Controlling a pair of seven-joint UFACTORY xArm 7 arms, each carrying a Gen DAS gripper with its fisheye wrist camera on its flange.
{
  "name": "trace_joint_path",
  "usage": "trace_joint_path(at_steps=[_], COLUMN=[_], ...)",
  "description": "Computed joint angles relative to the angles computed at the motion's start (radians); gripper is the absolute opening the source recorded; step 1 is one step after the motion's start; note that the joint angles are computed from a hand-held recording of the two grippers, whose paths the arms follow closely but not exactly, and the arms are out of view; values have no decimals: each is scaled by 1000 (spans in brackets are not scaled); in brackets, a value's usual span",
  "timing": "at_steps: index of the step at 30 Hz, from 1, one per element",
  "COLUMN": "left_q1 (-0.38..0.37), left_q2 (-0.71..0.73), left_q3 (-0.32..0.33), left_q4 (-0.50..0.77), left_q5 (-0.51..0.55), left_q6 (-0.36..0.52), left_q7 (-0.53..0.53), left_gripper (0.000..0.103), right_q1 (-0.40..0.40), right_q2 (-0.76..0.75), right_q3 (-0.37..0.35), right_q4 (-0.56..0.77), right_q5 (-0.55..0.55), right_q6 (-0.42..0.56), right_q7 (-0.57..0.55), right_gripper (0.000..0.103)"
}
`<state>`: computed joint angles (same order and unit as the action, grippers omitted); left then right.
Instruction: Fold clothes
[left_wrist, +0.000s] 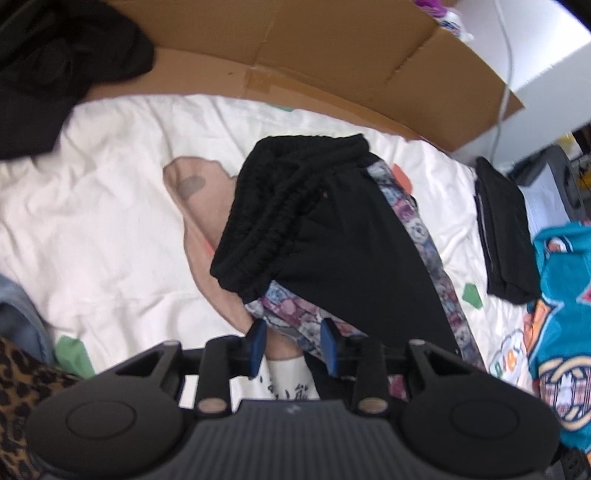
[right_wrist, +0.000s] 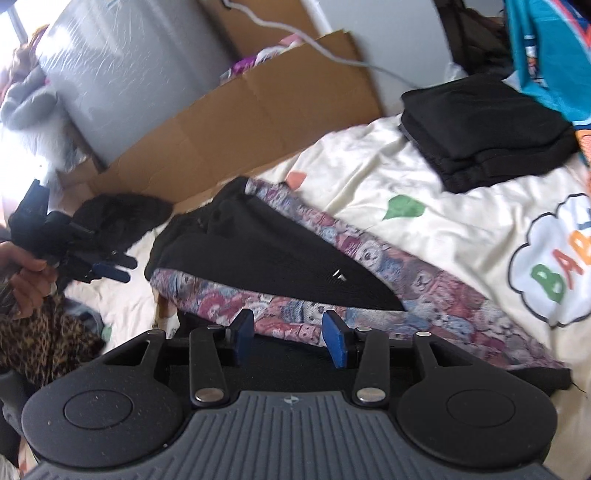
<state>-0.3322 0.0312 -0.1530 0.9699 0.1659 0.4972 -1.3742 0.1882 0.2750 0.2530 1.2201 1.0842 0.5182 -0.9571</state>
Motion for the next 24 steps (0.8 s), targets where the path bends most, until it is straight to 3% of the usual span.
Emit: trace_joint_path(at_steps=[5,9,13,20,24], left_q1=[-7,-24,-49,-96,-127], left_q2=[40,75,114,141,97], left_q3=[19,60,93,157,190], left_q4=[-50,-83,-77,-81,-112], left_q5=[101,233,290,383,523], left_q6=[-103,-224,-266,-325,-311], left_q7=[-133,-279,-350,-430,-549], left_gripper=[35,45,50,55,55], right_q1=[16,27,35,51,40], right_q2=[10,10,23,40,50], right_q3=[5,23,32,27,37], right_q4=[-3,-14,-10,-14,-14], right_q5=[-62,-69,-99,-241,-285], right_q6=[-32,-86,-101,-136,-147], right_q7=[9,-10,-12,76,128], right_gripper=[53,66,75,76,76])
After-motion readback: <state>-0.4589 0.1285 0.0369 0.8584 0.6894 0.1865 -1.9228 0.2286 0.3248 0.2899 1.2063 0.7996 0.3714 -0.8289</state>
